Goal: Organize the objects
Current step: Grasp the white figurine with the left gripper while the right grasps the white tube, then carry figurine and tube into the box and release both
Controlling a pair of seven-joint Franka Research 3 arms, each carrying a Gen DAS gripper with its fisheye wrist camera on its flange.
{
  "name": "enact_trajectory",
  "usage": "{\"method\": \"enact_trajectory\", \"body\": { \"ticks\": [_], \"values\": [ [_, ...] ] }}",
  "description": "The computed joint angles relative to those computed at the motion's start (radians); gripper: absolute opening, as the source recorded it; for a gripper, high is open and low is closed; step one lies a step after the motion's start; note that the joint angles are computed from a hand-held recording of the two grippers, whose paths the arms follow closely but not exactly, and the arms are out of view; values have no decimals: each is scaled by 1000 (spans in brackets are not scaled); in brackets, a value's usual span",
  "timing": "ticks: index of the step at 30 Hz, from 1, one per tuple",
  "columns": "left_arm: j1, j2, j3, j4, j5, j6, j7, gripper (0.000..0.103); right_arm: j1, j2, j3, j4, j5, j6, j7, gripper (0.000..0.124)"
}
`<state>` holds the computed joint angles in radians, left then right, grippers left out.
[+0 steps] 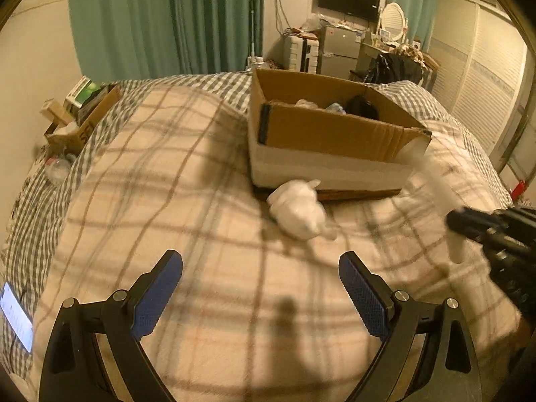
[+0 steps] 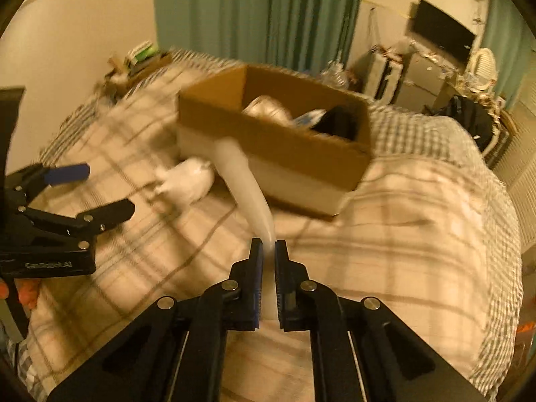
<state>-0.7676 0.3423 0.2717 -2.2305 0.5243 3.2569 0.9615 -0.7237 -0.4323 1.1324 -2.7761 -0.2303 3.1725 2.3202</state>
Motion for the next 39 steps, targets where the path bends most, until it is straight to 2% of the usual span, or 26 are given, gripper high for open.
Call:
{"method": "enact_trajectory", "body": {
  "ticks": [1,2,5,6,8,10,12,15,16,17,18,19,20,22,25,26,28,32,36,39],
  "values": [
    [11,7,-19,17,-2,-11,7,97,-14,0,-3,8,0,4,0,6],
    [20,16,-34,37,-1,-22,11,97,2,-9,-29,-1,8,7,0,6],
    [88,57,-131,113,8,-80,25,97,-2,-27,-36,-3,18,-1,12,6],
    [96,68,-144,131,18,-91,21,97,-1,-17,-49,-15,17,14,8,6],
    [84,106,-141,187,47,-132,1,97,-49,6,-11,-17,25,46,12,6],
    [103,145,-172,240,61,-178,2,96,-101,27,37,-11,41,67,3,6],
    [131,182,-208,287,67,-219,2,90,-137,55,67,-9,62,93,-15,6],
    [141,215,-211,322,100,-229,-48,86,-175,83,102,-10,91,123,-47,6],
    [168,223,-239,327,96,-232,-44,84,-179,89,107,-13,101,131,-58,6],
    [200,228,-273,331,90,-242,-30,71,-186,99,113,-12,111,135,-70,6],
    [220,233,-295,334,87,-251,-22,62,-194,106,122,-11,122,138,-80,6],
    [238,237,-314,338,83,-261,-14,57,-201,108,132,-11,135,142,-87,6],
    [249,240,-326,340,81,-267,-9,58,-196,107,131,-14,149,144,-95,6],
    [241,227,-313,324,99,-252,-30,57,-173,95,121,-19,179,141,-109,6],
    [193,186,-253,277,162,-206,-104,55,-114,62,84,-30,218,127,-124,6],
    [179,173,-238,262,183,-193,-127,48,-96,53,71,-33,224,122,-125,6],
    [196,136,-255,222,195,-176,-130,48,-51,29,40,-40,234,110,-121,6],
    [166,75,-214,159,258,-119,-191,48,52,-29,-32,-58,236,77,-99,6],
    [199,13,-239,95,249,-51,-179,48,153,-99,-114,-74,223,35,-71,6],
    [110,-49,-137,35,260,29,-189,48,213,-159,-167,-77,198,-5,-45,6]
  ]
}}
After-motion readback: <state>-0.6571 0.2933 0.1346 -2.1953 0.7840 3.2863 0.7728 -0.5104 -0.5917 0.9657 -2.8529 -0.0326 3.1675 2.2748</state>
